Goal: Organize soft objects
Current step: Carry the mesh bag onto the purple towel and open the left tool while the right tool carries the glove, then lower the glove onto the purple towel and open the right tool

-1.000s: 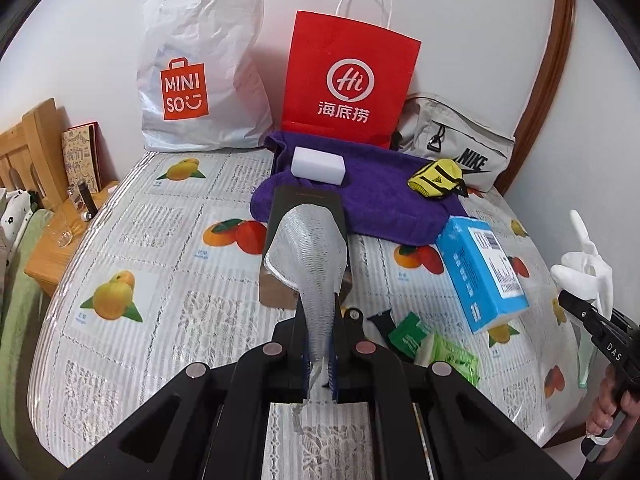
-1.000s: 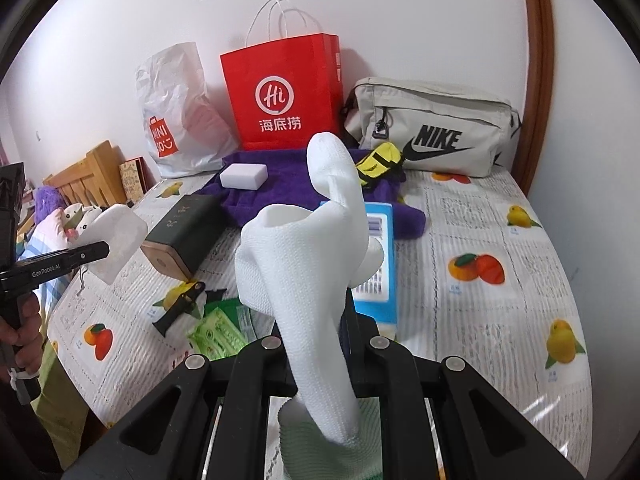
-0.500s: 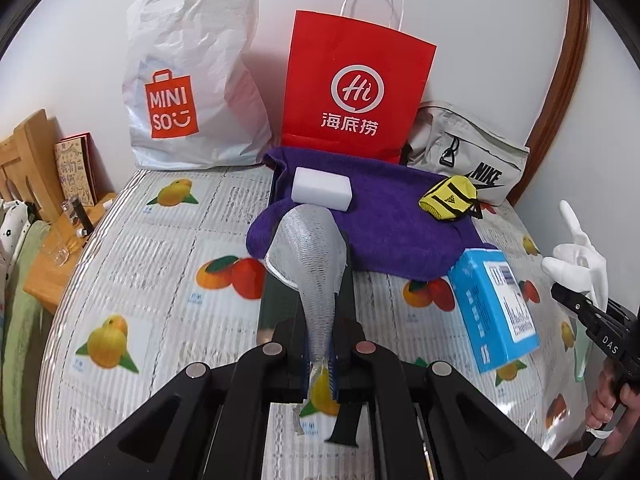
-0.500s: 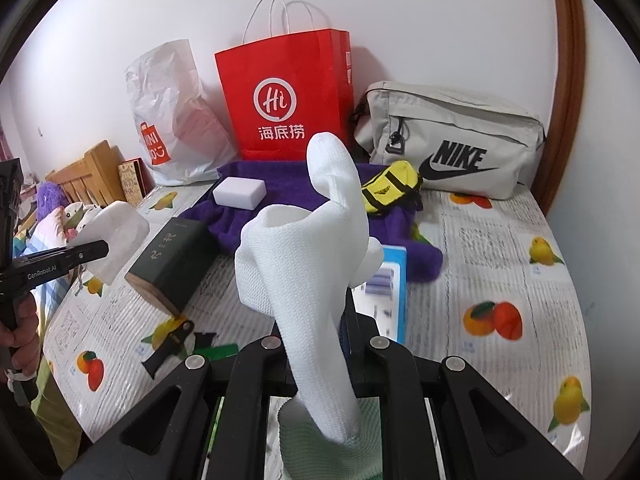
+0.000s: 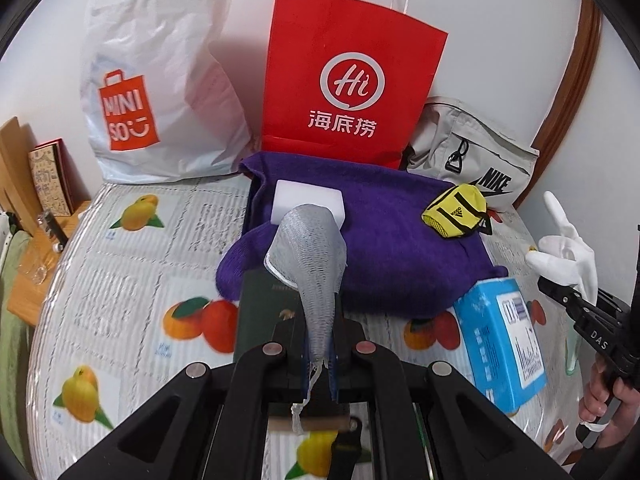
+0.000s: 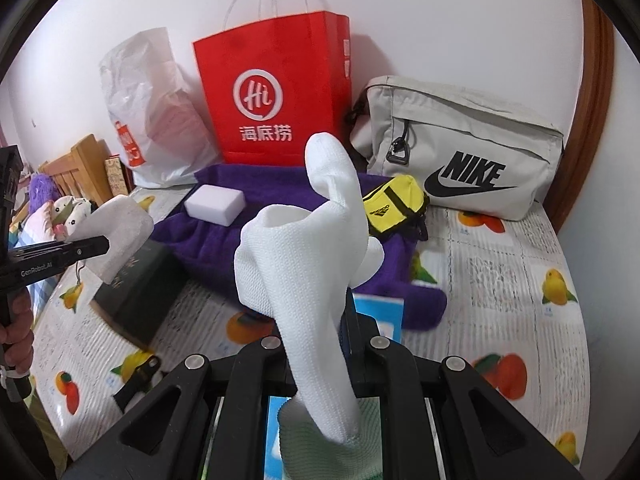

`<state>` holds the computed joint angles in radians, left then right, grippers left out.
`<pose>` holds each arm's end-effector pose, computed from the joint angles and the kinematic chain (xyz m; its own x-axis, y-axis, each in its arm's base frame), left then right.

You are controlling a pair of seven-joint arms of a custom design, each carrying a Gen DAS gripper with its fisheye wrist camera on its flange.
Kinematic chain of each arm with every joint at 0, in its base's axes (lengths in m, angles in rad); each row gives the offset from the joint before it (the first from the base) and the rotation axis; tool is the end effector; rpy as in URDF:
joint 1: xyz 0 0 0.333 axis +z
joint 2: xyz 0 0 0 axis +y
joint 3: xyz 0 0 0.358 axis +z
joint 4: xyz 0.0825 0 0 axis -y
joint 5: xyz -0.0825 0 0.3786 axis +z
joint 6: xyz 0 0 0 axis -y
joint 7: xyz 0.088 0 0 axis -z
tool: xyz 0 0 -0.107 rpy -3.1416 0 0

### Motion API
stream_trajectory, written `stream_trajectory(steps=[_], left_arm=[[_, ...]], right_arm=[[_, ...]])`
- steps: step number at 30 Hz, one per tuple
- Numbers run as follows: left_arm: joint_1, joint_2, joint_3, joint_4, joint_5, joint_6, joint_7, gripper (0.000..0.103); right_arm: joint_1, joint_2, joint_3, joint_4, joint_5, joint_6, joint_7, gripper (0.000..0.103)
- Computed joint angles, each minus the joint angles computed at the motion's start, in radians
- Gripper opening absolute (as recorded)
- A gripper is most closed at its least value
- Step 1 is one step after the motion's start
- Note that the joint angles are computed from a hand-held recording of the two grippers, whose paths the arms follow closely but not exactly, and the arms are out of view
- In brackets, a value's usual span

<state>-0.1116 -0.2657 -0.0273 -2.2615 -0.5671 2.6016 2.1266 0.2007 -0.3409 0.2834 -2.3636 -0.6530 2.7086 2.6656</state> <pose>0.4931 -0.0591 0.5784 -0.3464 -0.9220 0.1730 -0.7529 0.1633 -0.6375 0.4002 0.2509 0.5644 -0.0517 -0.9957 -0.0764 -0.6759 0.0912 -0.7314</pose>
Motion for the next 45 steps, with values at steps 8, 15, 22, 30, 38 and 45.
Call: stream_trajectory(steps=[8,15,22,30,38,45], left_arm=[[0.01,0.127,-0.034,0.126,0.027,-0.006,-0.016,0.007],[0.029,0.236,-0.081,0.235,0.088,-0.053,-0.063,0.007],[0.04,0.315,-0.12,0.311,0.074,-0.094,-0.064,0.007],[0.034,0.372,-0.141,0.349,0.181,-0.08,-0.122,0.027],[0.039,0.359,-0.148,0.323,0.21,-0.009,-0.111,0.064],[0.05,0.343,-0.135,0.313,0.256,-0.009,-0.172,0.07]], right_arm=[[-0.01,0.119,-0.056,0.09,-0.02,0.013,-0.056,0.013],[0.026,0.229,-0.121,0.187,0.003,0.002,-0.142,0.013],[0.062,0.31,-0.172,0.257,0.083,-0.021,-0.235,0.013],[0.087,0.388,-0.21,0.328,0.187,-0.08,-0.346,0.014],[0.1,0.413,-0.229,0.353,0.229,-0.1,-0.39,0.016],[0.114,0.441,-0.234,0.395,0.234,-0.116,-0.397,0.055]])
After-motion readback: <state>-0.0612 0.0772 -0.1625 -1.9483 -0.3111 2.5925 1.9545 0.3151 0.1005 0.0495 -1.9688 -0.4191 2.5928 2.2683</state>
